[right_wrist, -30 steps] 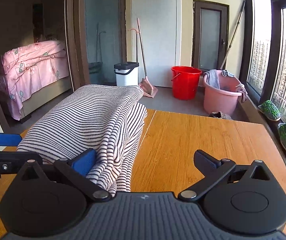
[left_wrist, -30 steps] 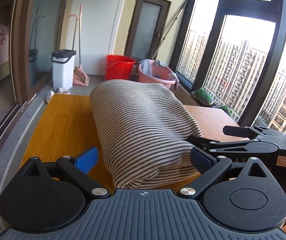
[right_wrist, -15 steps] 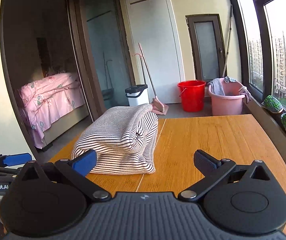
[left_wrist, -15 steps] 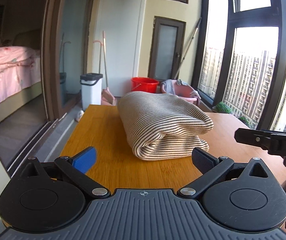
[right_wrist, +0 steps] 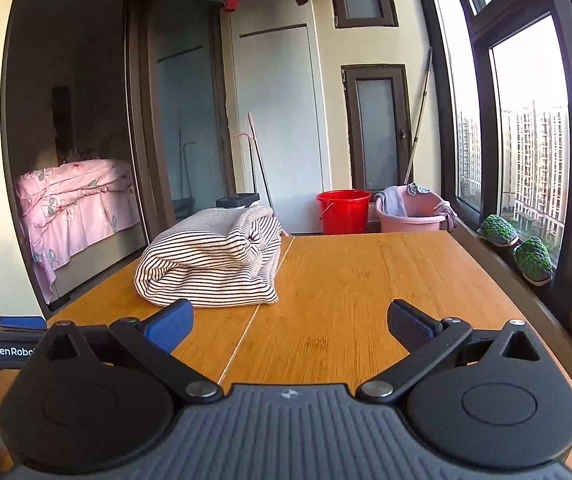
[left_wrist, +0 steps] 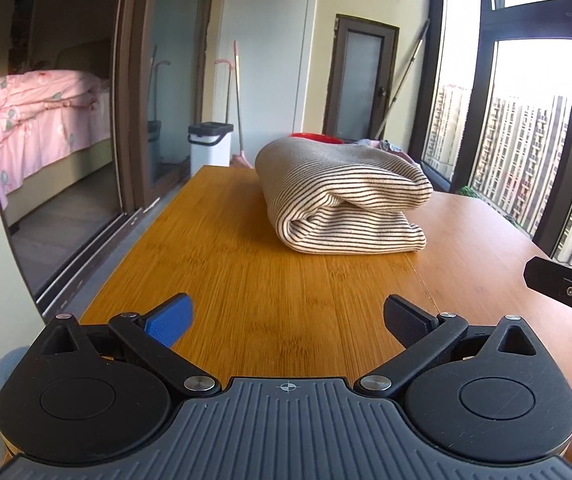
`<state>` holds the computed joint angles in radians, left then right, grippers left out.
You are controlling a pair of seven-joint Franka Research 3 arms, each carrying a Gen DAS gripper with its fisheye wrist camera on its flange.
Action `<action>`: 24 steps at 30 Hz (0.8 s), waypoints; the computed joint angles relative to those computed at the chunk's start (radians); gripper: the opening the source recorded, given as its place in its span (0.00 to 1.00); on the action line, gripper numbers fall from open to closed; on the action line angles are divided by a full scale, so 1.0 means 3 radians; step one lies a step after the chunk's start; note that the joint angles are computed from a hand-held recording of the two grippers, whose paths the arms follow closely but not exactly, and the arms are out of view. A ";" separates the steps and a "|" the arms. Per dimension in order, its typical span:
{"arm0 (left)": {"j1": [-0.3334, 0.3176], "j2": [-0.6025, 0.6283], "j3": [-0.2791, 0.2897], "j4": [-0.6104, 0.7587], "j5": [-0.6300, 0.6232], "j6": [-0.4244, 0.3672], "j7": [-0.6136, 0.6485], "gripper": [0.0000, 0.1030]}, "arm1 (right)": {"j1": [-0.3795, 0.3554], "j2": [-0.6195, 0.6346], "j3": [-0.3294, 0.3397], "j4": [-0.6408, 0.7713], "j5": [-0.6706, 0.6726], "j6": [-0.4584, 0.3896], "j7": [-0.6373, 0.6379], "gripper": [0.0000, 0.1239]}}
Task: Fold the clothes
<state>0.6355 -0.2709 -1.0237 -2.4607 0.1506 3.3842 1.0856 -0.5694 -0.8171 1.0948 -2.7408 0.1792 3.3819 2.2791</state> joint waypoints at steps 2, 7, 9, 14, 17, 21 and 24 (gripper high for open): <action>-0.0038 -0.0032 0.0018 -0.0021 0.0005 0.0002 0.0000 1.00 | 0.0062 -0.0023 -0.0033 0.0000 -0.0004 -0.0093 -0.0003 0.83; 0.0000 -0.0106 -0.0030 -0.0038 0.0022 0.0013 -0.0011 1.00 | 0.0105 -0.0050 -0.0085 0.0017 -0.0060 -0.0321 0.0174 0.83; -0.0047 -0.0073 0.0019 -0.0036 0.0050 0.0014 -0.0018 1.00 | 0.0093 -0.0093 -0.0078 -0.0018 -0.0088 -0.0297 0.0284 0.83; -0.0045 -0.0075 0.0021 -0.0021 0.0063 -0.0045 -0.0048 1.00 | 0.0095 -0.0077 -0.0102 0.0016 -0.0219 -0.0344 0.0393 0.83; -0.0066 -0.0059 0.0053 -0.0008 0.0126 -0.0069 -0.0083 1.00 | 0.0092 -0.0058 -0.0117 0.0029 -0.0285 -0.0349 0.0432 0.83; -0.0047 -0.0077 0.0042 -0.0010 0.0180 -0.0077 -0.0137 1.00 | 0.0119 -0.0042 -0.0154 0.0008 -0.0330 -0.0326 0.0460 0.83; -0.0054 -0.0072 0.0057 -0.0010 0.0219 -0.0076 -0.0169 1.00 | 0.0129 -0.0041 -0.0165 -0.0003 -0.0342 -0.0319 0.0474 0.83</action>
